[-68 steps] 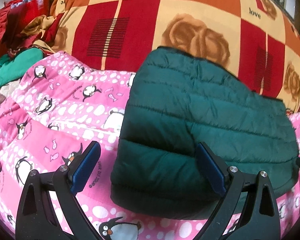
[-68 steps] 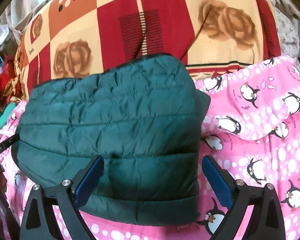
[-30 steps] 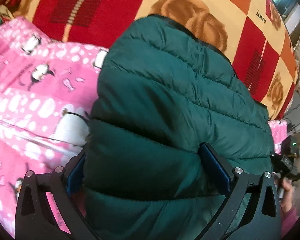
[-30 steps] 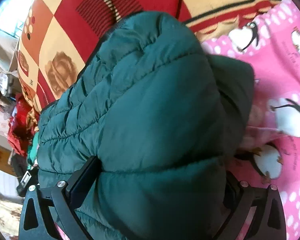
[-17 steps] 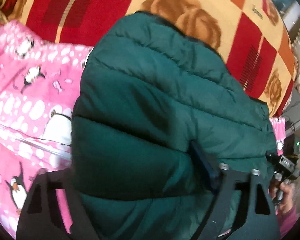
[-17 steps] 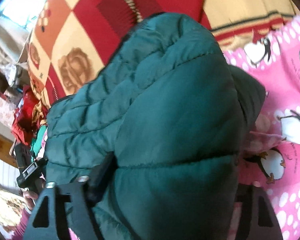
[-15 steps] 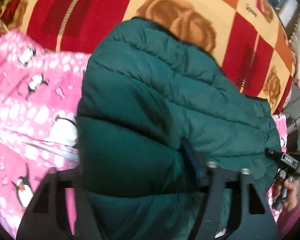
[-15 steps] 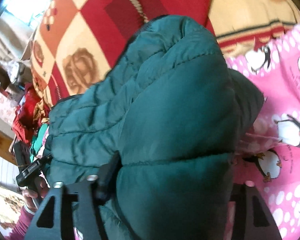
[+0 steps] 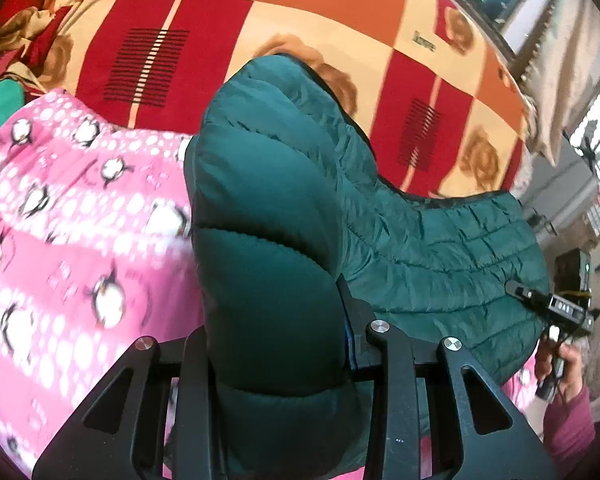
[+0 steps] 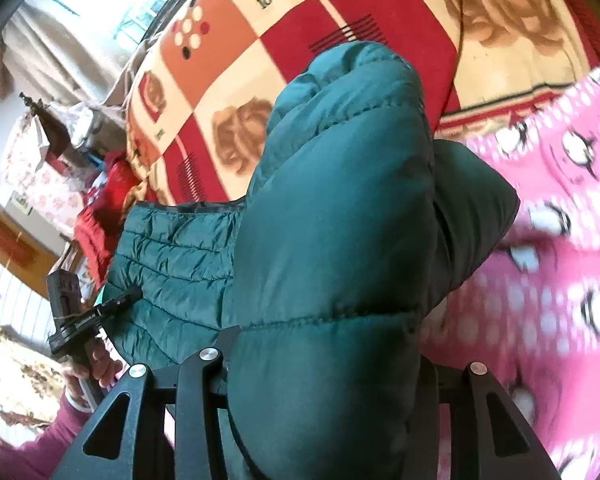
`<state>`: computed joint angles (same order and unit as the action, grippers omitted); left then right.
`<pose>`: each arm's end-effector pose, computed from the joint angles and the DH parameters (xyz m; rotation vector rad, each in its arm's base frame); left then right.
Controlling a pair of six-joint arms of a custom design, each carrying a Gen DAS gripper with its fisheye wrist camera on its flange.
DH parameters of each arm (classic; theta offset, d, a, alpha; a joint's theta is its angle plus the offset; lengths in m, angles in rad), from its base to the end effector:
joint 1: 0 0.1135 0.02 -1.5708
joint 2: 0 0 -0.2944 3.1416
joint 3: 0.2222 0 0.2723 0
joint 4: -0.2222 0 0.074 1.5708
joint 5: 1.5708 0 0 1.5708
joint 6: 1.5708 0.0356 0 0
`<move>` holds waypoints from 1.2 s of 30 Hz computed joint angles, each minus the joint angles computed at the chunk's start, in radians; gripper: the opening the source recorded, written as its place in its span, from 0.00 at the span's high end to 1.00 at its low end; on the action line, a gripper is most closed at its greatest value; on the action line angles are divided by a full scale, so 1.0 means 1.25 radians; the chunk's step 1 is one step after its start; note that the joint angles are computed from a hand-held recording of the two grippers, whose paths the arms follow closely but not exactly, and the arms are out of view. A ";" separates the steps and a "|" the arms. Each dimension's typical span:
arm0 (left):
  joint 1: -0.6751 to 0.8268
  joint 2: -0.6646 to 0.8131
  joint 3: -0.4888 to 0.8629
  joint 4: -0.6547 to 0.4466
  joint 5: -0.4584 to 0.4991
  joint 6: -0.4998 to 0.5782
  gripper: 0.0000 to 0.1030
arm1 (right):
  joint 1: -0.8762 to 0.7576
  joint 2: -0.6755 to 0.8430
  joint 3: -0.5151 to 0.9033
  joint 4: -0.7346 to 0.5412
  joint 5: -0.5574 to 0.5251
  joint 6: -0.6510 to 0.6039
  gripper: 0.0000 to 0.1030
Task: Fold large clothes
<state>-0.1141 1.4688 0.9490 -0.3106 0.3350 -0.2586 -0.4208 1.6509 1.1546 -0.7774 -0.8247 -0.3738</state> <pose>0.3195 -0.0484 0.2471 -0.0162 2.4190 -0.5747 0.3159 -0.1128 0.2394 -0.1020 2.4345 0.8399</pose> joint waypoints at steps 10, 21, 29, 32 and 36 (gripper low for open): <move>-0.024 -0.024 -0.169 0.081 -0.124 -0.002 0.16 | -0.020 -0.019 -0.185 0.139 0.152 0.084 0.19; -0.105 -0.187 -0.206 0.027 -0.326 -0.059 0.09 | 0.007 -0.261 -0.255 0.167 0.285 0.137 0.18; -0.305 -0.240 -0.189 -0.036 -0.562 -0.103 0.09 | 0.082 -0.449 -0.348 0.209 0.383 0.193 0.18; -0.356 -0.229 -0.180 -0.042 -0.600 -0.120 0.09 | 0.122 -0.529 -0.378 0.221 0.432 0.213 0.18; -0.402 -0.216 -0.169 -0.043 -0.635 -0.153 0.09 | 0.191 -0.591 -0.392 0.217 0.471 0.233 0.17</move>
